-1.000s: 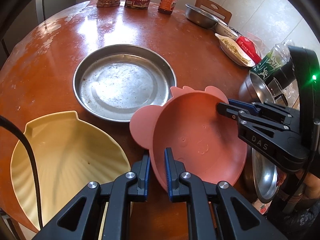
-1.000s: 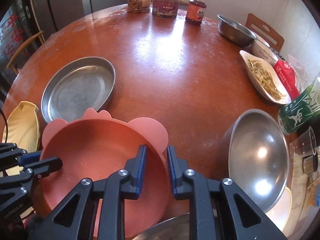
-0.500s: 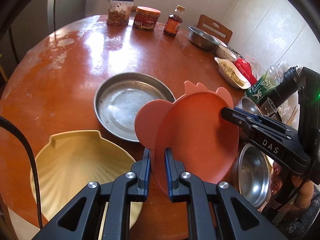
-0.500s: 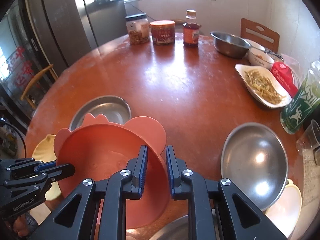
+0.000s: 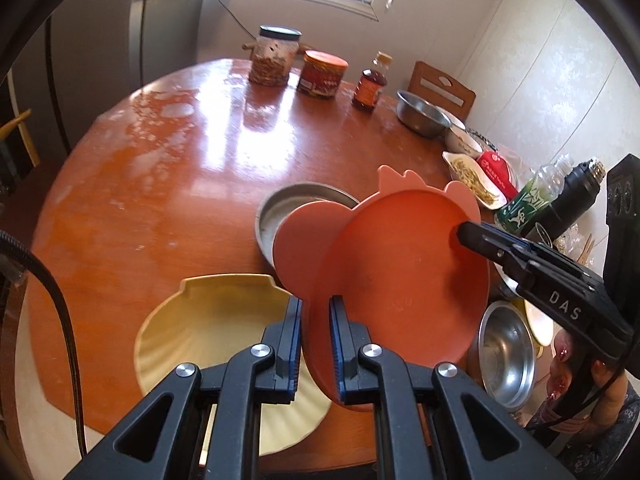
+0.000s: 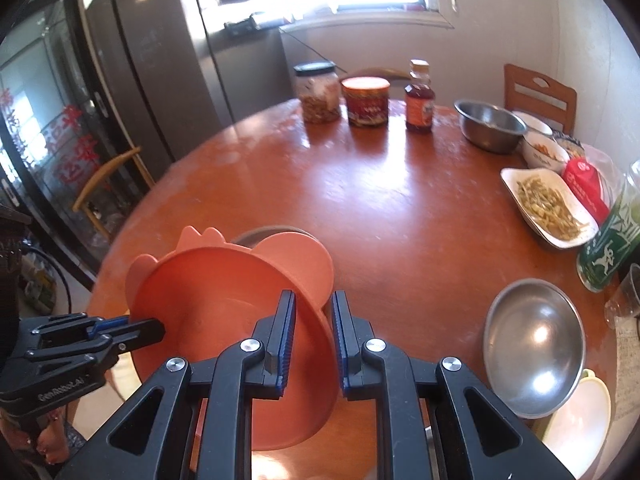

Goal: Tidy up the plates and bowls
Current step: 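Lift the pink plate on edge with the left gripper and carry it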

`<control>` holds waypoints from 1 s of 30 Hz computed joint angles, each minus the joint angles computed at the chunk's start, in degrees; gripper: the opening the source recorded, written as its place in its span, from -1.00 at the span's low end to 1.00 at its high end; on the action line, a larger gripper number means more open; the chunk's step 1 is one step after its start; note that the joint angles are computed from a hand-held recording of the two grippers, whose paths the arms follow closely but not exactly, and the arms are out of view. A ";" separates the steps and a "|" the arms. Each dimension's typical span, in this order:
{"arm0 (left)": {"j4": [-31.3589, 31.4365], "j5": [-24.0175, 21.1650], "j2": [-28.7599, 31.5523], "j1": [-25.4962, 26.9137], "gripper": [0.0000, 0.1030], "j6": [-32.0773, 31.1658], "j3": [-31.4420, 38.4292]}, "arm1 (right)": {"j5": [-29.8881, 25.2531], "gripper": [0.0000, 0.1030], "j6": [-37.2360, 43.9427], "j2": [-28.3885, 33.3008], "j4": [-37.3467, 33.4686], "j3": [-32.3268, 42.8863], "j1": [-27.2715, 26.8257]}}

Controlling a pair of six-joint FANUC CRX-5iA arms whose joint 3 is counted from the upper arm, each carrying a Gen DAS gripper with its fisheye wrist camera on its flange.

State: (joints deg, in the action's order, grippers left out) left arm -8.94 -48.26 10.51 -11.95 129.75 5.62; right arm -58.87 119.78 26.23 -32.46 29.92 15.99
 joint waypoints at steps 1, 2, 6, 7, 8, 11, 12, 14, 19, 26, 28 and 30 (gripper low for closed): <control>-0.37 0.18 -0.95 0.13 -0.74 0.51 -0.80 | 0.25 -0.64 0.21 -0.53 -0.63 -0.38 0.08; -0.63 0.41 -1.68 0.27 -0.74 0.86 -1.43 | 0.33 -0.64 0.34 -1.02 -1.37 -0.68 0.16; -3.68 -0.52 -4.64 0.31 -0.74 3.81 -3.19 | -0.39 -0.64 0.54 -2.01 -2.66 -1.12 1.06; -4.46 -0.75 -5.42 0.30 -0.74 4.48 -3.70 | -0.61 -0.64 0.64 -2.25 -2.51 -1.30 1.48; -5.02 -0.82 -6.12 0.43 -0.74 5.03 -4.24 | -0.49 -0.64 0.86 -2.68 -2.54 -1.80 2.01; -6.55 -1.72 -8.39 1.05 -0.74 6.76 -6.30 | -1.10 -0.64 1.22 -3.21 -2.43 -2.41 3.52; -6.37 -1.87 -8.83 1.46 -0.74 6.88 -6.92 | -1.23 -0.64 1.10 -3.35 -2.33 -2.63 3.92; -5.93 -2.29 -9.26 2.25 -0.74 6.69 -7.88 | -1.42 -0.64 0.75 -3.47 -1.74 -3.11 5.11; -4.30 -2.11 -10.15 4.21 -0.74 5.25 -10.27 | -1.62 -0.63 -1.04 -3.23 0.52 -4.13 7.45; -1.89 -0.95 -9.82 5.83 -0.74 2.92 -12.15 | -2.37 -0.62 -3.22 -2.32 2.77 -4.73 8.77; -1.03 -0.81 -9.38 6.23 -0.74 2.20 -12.41 | -2.42 -0.62 -3.64 -2.15 3.20 -4.98 8.99; -0.51 -0.74 -9.05 6.51 -0.74 1.76 -12.60 | -2.56 -0.61 -4.39 -1.82 3.88 -5.02 9.33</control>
